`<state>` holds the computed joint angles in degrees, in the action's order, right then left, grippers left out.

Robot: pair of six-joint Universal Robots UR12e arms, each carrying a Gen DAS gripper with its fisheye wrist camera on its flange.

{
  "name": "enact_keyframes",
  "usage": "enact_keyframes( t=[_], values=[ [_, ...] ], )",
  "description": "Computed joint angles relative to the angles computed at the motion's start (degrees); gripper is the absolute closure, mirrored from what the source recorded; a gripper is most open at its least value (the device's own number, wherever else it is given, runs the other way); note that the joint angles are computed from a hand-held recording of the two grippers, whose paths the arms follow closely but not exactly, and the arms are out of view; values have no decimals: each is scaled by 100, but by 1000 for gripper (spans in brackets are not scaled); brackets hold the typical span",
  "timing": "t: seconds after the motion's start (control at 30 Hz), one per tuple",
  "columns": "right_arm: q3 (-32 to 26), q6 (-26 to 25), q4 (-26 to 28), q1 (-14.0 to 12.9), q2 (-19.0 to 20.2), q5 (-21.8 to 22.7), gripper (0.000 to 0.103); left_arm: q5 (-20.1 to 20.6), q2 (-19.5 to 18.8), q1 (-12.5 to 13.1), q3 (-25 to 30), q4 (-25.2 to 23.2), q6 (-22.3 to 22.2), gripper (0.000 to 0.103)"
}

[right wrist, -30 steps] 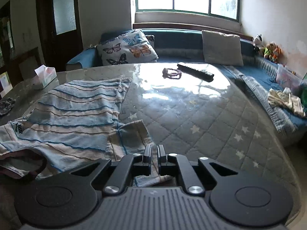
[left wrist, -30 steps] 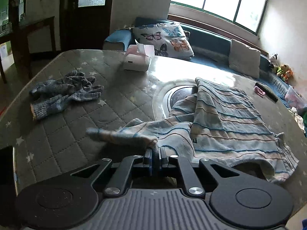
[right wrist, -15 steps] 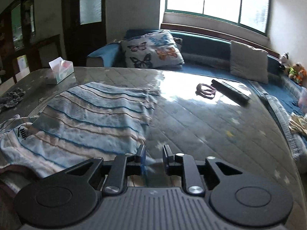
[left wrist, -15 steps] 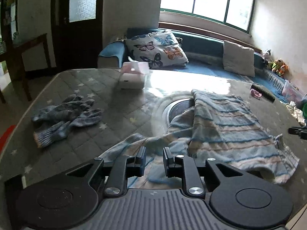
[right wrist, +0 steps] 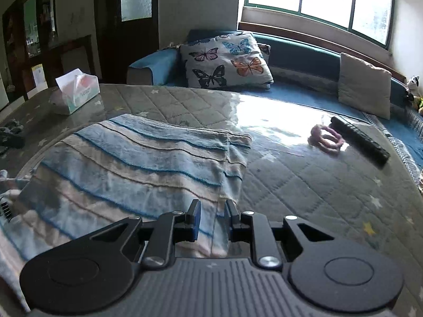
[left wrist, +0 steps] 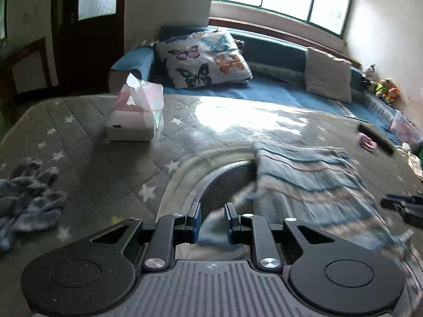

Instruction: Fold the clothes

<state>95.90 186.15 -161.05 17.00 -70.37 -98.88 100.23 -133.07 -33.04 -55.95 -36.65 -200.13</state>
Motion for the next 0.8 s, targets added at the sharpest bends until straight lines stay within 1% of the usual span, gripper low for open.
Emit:
enact_keyframes(
  t=[0.07,0.13,0.3,0.33,0.43,0.53,0.63,0.7,0.77,0.8],
  values=[
    [-85,-16,39,-15,92,29,83,-30,-236,26,347,-166,8,86],
    [-159,-49,76,-33,175,52,82,-179,-428,48,611,-186,194,86],
    [-248,-66,103,-81,285,92,78,-753,-822,122,1200,-422,284,86],
    [-258,-66,107,-89,298,102,78,-882,-862,135,1247,-398,270,86],
    [-264,-83,119,-112,323,143,78,-1269,-962,169,1347,-265,182,88],
    [-269,-107,136,-125,328,169,76,-1714,-971,205,1276,85,114,88],
    [-255,-107,113,-137,327,185,73,-2110,-917,203,1093,564,279,88],
    [-245,-93,92,-142,328,182,72,-2360,-914,190,1072,635,357,88],
    [-235,-65,86,-149,323,204,72,-2674,-912,177,1043,657,553,88],
    [-230,-63,80,-150,320,206,72,-2739,-918,156,1072,536,714,88]
  ],
)
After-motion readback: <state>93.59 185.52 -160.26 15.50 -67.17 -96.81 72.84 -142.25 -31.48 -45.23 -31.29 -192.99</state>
